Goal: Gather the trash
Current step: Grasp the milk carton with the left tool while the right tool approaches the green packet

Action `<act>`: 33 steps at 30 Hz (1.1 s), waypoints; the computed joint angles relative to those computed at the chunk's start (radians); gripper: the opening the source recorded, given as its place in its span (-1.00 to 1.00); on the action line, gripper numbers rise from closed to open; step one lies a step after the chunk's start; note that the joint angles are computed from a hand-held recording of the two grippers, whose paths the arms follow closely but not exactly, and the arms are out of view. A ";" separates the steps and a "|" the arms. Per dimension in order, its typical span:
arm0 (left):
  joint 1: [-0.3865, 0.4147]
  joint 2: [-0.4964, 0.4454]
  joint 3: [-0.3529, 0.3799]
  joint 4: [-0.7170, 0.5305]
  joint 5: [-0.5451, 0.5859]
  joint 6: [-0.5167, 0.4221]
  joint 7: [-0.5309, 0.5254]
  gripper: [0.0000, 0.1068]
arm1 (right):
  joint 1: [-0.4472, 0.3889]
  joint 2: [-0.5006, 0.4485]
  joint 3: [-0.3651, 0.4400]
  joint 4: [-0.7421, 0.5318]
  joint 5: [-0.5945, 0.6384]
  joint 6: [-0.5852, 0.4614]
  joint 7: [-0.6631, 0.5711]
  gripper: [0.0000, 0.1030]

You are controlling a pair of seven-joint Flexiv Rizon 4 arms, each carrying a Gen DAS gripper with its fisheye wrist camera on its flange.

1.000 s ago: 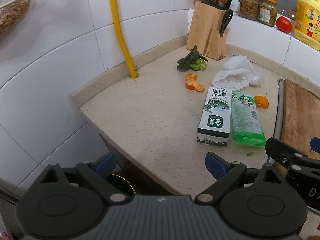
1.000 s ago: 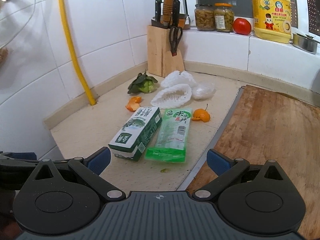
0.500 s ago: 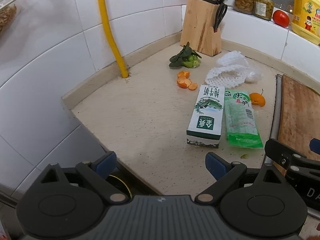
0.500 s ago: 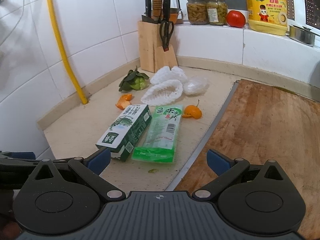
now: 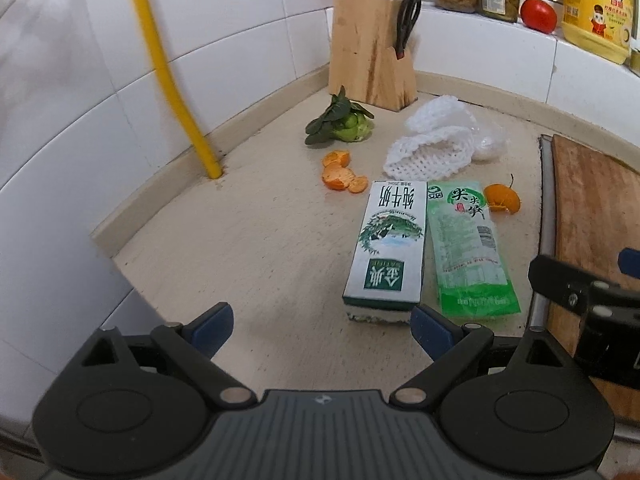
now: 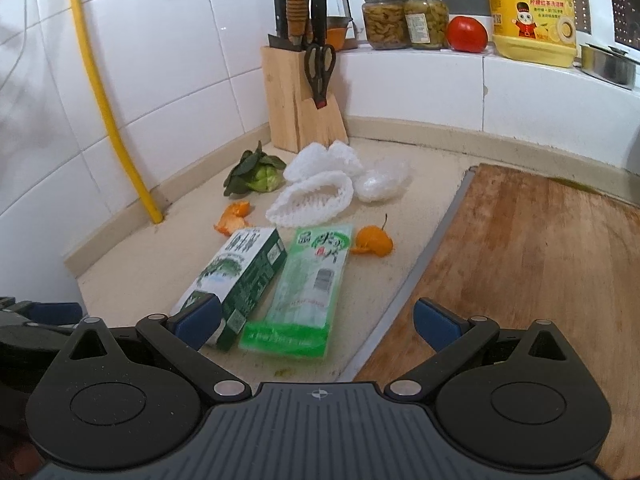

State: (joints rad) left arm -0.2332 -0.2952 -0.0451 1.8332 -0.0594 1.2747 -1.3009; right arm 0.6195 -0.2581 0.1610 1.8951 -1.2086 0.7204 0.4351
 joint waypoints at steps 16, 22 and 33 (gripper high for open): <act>-0.038 -0.127 0.009 -0.185 0.042 -0.128 -0.018 0.71 | -0.071 -0.029 -0.043 0.000 0.020 0.137 -0.034 1.00; -0.045 -0.153 0.010 -0.222 0.052 -0.154 -0.012 0.72 | -0.078 -0.036 -0.051 -0.002 0.034 0.147 -0.048 1.00; -0.041 -0.194 -0.002 -0.269 0.032 -0.198 0.019 0.71 | -0.082 -0.046 -0.060 -0.006 0.042 0.162 -0.055 1.00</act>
State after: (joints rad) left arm -0.2741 -0.4896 -0.0476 1.5641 -0.0272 1.0769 -1.2820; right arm 0.5380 -0.3040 0.1010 1.8894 -1.1666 0.8825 0.3796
